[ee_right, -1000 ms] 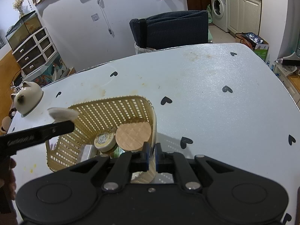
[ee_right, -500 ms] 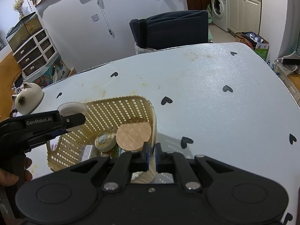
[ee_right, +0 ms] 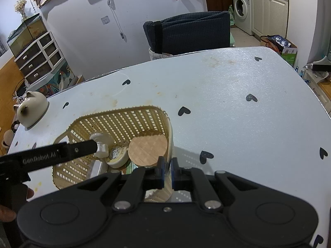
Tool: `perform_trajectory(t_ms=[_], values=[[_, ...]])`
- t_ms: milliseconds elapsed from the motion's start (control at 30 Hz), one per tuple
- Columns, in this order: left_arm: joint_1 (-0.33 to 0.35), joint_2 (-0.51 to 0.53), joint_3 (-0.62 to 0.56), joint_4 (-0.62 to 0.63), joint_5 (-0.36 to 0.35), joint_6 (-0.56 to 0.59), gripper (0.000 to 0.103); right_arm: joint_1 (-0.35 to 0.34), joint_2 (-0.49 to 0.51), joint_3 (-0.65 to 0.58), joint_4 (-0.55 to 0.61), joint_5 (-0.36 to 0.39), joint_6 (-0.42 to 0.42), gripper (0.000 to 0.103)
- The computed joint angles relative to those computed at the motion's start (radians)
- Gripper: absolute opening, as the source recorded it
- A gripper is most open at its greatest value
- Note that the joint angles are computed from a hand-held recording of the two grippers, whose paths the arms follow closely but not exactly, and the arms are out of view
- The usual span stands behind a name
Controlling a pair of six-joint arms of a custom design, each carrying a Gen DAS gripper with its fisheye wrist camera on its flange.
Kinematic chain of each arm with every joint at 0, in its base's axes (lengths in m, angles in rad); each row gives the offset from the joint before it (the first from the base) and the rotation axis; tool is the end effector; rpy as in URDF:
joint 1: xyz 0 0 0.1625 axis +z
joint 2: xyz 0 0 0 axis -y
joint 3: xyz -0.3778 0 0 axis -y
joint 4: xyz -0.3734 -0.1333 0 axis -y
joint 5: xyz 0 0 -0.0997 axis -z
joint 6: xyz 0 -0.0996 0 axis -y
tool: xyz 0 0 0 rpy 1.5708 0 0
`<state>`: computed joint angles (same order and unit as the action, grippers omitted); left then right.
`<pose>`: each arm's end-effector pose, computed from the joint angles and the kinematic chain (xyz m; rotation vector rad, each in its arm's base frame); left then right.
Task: Organize rigid objects
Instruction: 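Carry the suction-cup hook into the basket and open the left tool, then move the left tool to the mint-green tape measure and grasp it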
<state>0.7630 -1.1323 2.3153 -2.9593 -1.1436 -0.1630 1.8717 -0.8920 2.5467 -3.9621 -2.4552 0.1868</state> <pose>-0.1813 -0.4148 0.0905 0.8304 2.6842 -0.5405 0.1492 -0.2910 0.1047 -0.2794 -2.2480 1.0893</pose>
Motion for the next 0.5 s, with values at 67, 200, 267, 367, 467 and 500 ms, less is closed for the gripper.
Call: perform_trajectory(t_ms=[67, 200, 267, 367, 467, 500], values=[[-0.002, -0.009, 0.003, 0.016, 0.002, 0.010, 0.070, 0.000, 0.000, 0.000, 0.000, 0.000, 0.000, 0.006], [-0.011, -0.033, 0.017, 0.033, -0.006, 0.032, 0.084, 0.000, 0.000, 0.000, 0.000, 0.000, 0.000, 0.006], [-0.017, -0.044, 0.023, 0.032, -0.016, 0.046, 0.092, 0.000, 0.000, 0.000, -0.001, 0.000, -0.001, 0.006], [-0.024, -0.062, 0.035, 0.037, -0.026, 0.061, 0.100, 0.000, 0.000, 0.001, -0.002, 0.000, -0.001, 0.006], [-0.025, -0.078, 0.040, 0.051, -0.037, 0.068, 0.103, 0.000, 0.000, 0.001, -0.002, 0.000, -0.001, 0.006], [-0.027, -0.084, 0.044, 0.052, -0.035, 0.071, 0.103, 0.000, 0.000, 0.000, -0.001, 0.000, -0.001, 0.006]])
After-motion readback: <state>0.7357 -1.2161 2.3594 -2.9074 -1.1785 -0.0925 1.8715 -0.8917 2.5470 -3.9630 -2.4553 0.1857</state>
